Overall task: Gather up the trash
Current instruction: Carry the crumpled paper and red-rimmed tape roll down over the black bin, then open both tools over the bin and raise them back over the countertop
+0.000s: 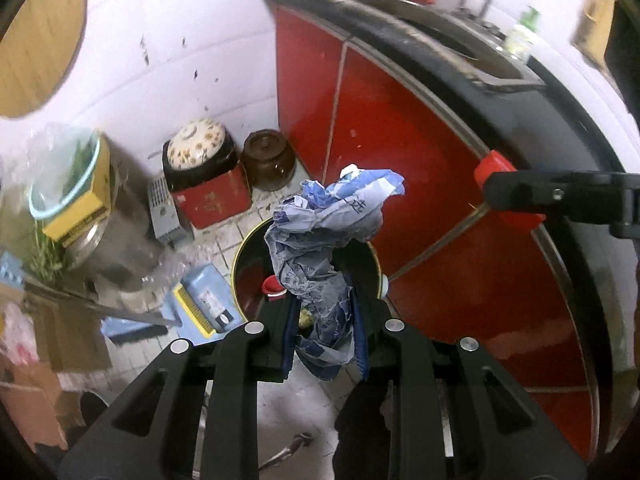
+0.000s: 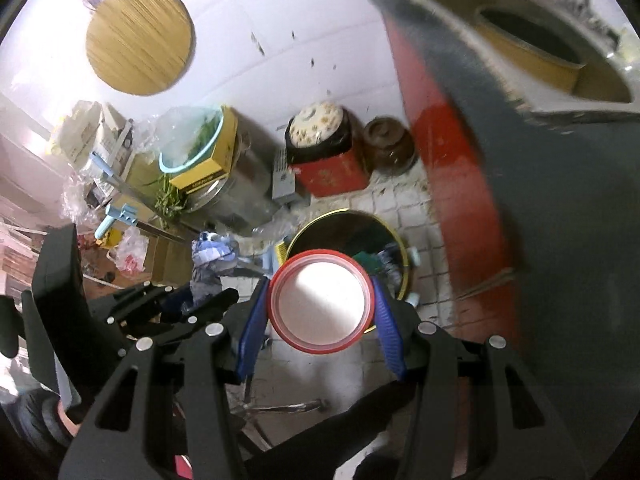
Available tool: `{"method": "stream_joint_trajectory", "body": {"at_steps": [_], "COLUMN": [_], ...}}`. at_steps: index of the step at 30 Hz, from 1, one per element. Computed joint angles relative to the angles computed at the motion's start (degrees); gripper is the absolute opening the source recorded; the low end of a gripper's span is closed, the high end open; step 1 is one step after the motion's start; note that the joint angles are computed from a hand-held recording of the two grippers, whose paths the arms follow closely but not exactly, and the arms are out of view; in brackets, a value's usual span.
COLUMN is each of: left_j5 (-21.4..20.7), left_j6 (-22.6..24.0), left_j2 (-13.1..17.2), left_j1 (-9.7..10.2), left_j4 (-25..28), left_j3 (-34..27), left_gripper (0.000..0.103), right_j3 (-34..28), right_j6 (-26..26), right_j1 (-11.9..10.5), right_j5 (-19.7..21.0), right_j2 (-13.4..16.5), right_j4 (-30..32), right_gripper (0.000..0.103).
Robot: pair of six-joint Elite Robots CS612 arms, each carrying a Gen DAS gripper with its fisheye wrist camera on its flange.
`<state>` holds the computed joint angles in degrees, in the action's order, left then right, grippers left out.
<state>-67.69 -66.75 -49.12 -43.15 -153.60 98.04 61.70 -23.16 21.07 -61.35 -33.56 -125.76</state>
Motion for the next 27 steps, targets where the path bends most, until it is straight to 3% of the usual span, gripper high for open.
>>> {"method": "stream_joint_trajectory", "body": {"at_steps": [5, 6, 7, 8, 9, 13, 19, 27], "left_j5": [-1.26, -1.1, -0.99, -0.05, 1.02, 0.77, 1.96, 3.55], "left_j6": [-0.7, -0.87, -1.15, -1.72, -2.26, -2.26, 0.27, 10.65], "left_j2": [1.16, 1.36, 1.52, 1.59, 1.62, 1.78, 1.22, 2.38], "left_j1": [1.05, 1.21, 1.33, 1.34, 1.38, 1.63, 0.89, -1.16], "left_j4": [-2.67, -2.59, -3.05, -3.49, -3.65, -3.04, -1.88, -1.48], "left_j3": [0.59, 0.48, 0.53, 0.74, 0.96, 0.47, -0.95, -8.51], "left_gripper": [0.024, 0.038, 0.051, 0.072, 0.075, 0.075, 0.075, 0.078], "right_j3": [-6.05, -7.27, -7.93, -8.77, -9.23, -9.72, -5.37, 7.7], "right_j6": [-0.3, -0.06, -0.01, 0.31, 0.45, -0.55, 0.3, 6.73], "right_j1": [1.31, 1.5, 1.5, 1.57, 1.57, 1.31, -0.37, -5.89], "right_j5": [-1.41, -1.46, -1.22, -1.01, -0.93, -0.27, -0.09, -1.42], "right_j2": [3.7, 4.35, 4.72, 5.16, 5.46, 5.43, 2.33, -6.62], "right_j4": [4.12, 4.78, 5.42, 5.6, 5.18, 5.26, 1.76, -11.38], "right_gripper": [0.05, 0.053, 0.068, 0.078, 0.078, 0.078, 0.078, 0.08]}}
